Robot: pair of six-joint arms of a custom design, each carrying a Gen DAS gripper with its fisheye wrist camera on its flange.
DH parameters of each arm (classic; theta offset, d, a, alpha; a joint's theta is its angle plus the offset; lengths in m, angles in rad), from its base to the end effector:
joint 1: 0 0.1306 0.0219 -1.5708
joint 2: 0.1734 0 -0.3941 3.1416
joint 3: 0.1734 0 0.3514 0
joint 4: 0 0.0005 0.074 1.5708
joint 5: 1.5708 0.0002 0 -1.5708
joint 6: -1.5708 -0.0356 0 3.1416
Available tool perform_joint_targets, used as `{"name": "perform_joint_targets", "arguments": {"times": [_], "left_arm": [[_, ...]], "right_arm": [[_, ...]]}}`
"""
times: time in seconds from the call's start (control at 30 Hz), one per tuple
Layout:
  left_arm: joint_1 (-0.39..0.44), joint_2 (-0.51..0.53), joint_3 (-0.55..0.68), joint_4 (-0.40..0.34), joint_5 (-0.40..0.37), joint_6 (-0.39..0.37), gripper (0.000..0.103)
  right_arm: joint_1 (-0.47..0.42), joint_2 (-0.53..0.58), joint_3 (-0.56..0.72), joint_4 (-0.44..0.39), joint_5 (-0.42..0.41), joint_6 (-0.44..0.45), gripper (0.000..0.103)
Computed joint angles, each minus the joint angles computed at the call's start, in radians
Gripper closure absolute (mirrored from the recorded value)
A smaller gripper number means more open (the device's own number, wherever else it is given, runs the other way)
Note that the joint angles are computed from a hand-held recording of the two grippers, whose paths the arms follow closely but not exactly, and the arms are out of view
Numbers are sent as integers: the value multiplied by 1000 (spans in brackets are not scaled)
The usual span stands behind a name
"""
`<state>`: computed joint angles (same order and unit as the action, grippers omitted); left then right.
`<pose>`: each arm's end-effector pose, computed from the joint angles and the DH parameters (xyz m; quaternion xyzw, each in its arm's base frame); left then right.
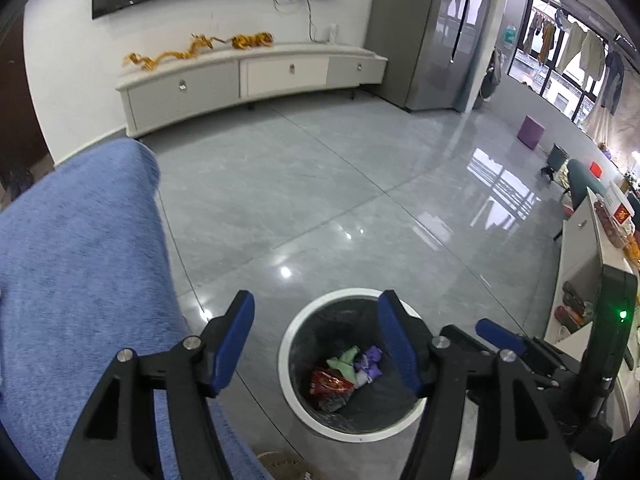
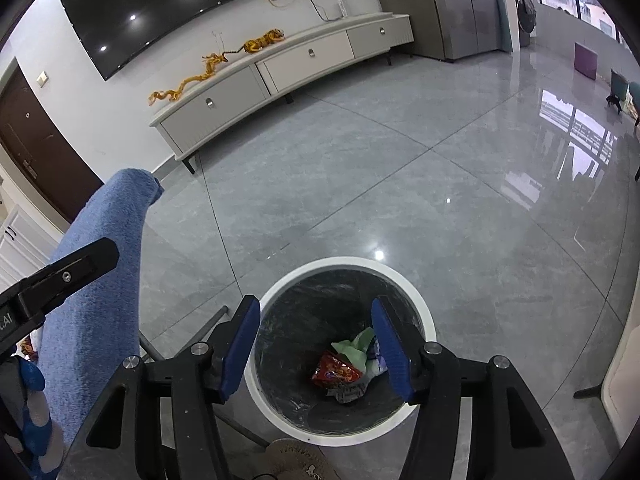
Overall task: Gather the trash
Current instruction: 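Move both open tools from the bin back toward the rug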
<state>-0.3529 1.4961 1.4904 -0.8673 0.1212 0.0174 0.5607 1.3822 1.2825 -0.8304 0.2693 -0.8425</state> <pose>0.4509 -0.1712 0.4369 0.1770 0.9214 -0.1188 0.3249 0.3696 0.2203 0.4027 0.1739 0.9253 0.1041 0.3206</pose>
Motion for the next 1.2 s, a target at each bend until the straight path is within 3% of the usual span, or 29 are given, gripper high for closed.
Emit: {"name": "perform_joint_targets", "arguments": {"times": [0.57, 0.9, 1.2], "left_arm": [[49, -189, -83, 79, -102, -36, 39], [165, -292, -121, 99, -82, -33, 39], [325, -381, -156, 113, -32, -30, 39]], "right_arm": [[99, -25, 116, -89, 162, 3, 40], [190, 5, 228, -119, 245, 57, 40], [275, 77, 356, -136, 272, 130, 40]]}}
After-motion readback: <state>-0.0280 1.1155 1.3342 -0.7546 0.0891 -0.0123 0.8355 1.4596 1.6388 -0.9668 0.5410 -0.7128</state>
